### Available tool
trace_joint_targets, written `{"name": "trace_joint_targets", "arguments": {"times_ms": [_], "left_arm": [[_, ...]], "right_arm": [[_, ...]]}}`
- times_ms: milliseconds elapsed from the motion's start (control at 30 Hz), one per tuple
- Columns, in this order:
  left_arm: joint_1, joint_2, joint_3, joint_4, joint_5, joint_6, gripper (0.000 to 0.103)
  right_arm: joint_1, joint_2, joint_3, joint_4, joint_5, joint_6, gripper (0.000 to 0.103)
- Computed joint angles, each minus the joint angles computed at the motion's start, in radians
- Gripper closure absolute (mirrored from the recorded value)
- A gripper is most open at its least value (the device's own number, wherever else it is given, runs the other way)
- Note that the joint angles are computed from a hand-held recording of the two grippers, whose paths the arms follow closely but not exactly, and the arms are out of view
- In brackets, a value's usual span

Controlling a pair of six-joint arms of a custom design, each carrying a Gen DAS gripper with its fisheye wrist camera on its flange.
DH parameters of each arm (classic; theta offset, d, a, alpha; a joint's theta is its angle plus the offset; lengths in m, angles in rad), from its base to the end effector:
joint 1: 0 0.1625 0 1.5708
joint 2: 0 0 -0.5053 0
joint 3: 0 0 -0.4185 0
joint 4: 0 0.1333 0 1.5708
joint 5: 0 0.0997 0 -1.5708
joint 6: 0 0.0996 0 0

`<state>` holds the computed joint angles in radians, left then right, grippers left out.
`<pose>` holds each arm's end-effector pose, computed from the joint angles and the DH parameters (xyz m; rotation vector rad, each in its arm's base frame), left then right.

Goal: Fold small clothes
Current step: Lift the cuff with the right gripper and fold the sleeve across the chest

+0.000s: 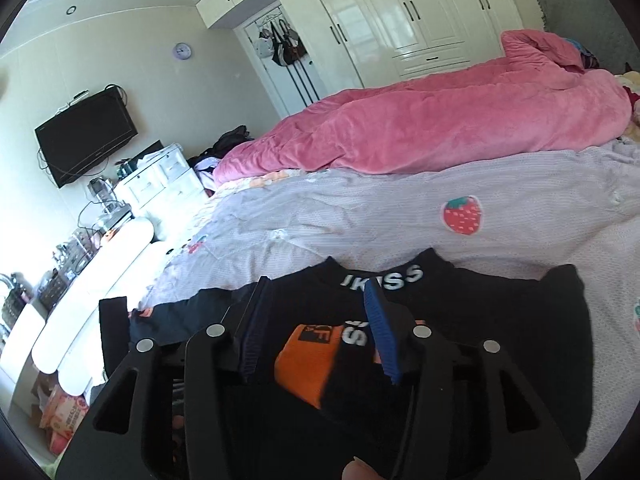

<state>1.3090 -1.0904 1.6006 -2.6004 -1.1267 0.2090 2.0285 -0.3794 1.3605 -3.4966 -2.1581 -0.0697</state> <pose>-0.0188 -0.7506 0.3776 0.4594 2.5909 -0.7133 0.4358 -0.7080 0.0340 0.2702 -2.4371 1.3561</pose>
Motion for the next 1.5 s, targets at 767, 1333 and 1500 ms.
{"name": "trace_joint_targets", "arguments": {"times_ms": [767,1333,1500], "left_arm": [[-0.013,0.045,-0.025,0.040,-0.247,-0.046,0.093],[0.015,0.016,-0.032,0.003,-0.143,0.023,0.093],[0.013,0.014,-0.018,-0.030,-0.093,0.045,0.086]], "right_arm": [[-0.028,-0.090,0.208,-0.142,-0.265,0.082,0.048],[-0.034,-0.054,0.159,0.004,-0.307,0.118,0.047],[-0.033,-0.051,0.154,0.002,-0.310,0.106,0.047]]}}
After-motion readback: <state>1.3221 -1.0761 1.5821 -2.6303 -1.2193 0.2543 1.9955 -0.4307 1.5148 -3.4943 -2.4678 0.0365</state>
